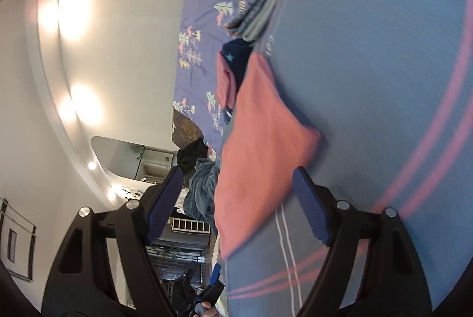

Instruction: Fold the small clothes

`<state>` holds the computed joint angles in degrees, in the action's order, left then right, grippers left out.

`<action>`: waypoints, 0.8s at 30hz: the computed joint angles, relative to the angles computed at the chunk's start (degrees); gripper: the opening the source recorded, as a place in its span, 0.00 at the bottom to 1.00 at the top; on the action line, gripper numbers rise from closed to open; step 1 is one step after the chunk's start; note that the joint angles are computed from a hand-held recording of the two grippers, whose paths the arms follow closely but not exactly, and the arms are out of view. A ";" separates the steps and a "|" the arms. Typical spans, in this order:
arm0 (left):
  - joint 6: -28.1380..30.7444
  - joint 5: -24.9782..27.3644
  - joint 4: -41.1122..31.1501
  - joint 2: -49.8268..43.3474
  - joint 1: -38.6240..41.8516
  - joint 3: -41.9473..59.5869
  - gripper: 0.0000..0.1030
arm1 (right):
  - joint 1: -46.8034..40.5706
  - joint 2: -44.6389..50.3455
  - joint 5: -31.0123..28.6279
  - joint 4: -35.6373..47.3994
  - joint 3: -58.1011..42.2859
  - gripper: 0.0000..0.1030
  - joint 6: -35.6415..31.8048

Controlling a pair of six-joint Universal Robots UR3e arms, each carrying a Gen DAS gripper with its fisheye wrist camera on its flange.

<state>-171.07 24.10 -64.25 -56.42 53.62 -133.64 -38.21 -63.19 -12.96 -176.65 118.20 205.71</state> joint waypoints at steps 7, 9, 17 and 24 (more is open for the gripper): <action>-15.63 6.39 9.97 -6.64 -9.97 3.71 0.65 | 2.52 -3.78 -5.29 6.58 -0.40 0.76 0.97; -22.73 12.80 15.64 -11.33 -14.84 6.93 0.65 | 4.17 -4.52 -8.02 10.11 -2.22 0.76 0.26; -35.81 19.20 28.11 -21.89 -21.14 12.03 0.65 | 10.11 -5.48 -18.65 21.77 -10.46 0.75 -4.61; -41.58 22.37 35.15 -27.42 -23.63 14.70 0.65 | 11.42 -2.97 -20.18 20.82 -13.18 0.75 -4.02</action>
